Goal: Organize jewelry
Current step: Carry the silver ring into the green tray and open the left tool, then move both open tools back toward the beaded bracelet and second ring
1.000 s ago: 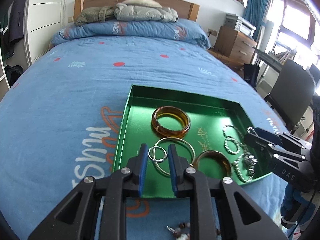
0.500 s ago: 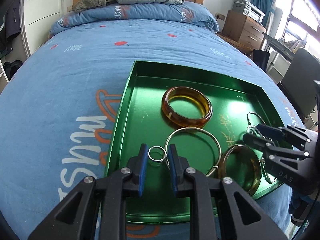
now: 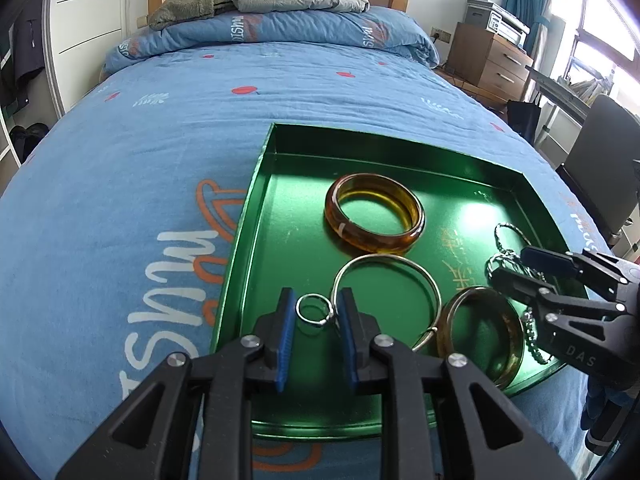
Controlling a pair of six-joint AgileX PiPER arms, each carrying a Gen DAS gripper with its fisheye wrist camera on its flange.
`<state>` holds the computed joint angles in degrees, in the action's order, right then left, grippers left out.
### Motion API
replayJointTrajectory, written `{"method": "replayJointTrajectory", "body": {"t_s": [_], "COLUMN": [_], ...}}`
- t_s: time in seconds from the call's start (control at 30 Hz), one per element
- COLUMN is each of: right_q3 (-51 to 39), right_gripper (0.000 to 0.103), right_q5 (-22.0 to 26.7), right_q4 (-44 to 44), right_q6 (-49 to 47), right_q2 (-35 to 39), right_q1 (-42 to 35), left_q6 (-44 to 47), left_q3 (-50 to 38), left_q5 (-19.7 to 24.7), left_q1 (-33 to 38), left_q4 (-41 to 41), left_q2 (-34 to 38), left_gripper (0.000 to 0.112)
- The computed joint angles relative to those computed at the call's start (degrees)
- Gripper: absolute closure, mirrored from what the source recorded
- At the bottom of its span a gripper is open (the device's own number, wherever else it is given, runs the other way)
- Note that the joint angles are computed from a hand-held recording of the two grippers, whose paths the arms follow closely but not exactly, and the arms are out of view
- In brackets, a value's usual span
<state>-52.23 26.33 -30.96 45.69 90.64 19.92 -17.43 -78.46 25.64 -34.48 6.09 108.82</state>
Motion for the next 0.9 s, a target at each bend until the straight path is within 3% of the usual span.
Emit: {"method": "replayJointTrajectory", "body": {"t_s": [0.37,0.5,0.67,0.9], "right_q3": [2.9,3.53,4.62,6.42], "right_gripper": [0.048,0.047,0.044,0.041], "right_q5": [5.76,9.52,15.55,26.36], "right_q4": [-4.8,-6.86,-11.1,-16.99], "right_q6": [7.62,10.91,18.63,32.25], "right_q2": [-11.09,-15.63,-20.73,-25.87], "right_q1": [3.71,6.88,14.41,28.54], "left_q6": [2.03,-2.53,-1.92,-1.21], "left_q3": [2.29,5.3,9.71,15.6], "left_q5": [1.42,0.46,0.15,3.54], "left_q1": [-1.16,-2.42,-2.69,-3.31], "left_q4": [-1.96,2.85,2.8,3.89], "left_q2": [-7.08,-11.53,-17.66,-25.89], "left_gripper": [0.078,0.078,0.078,0.078]}}
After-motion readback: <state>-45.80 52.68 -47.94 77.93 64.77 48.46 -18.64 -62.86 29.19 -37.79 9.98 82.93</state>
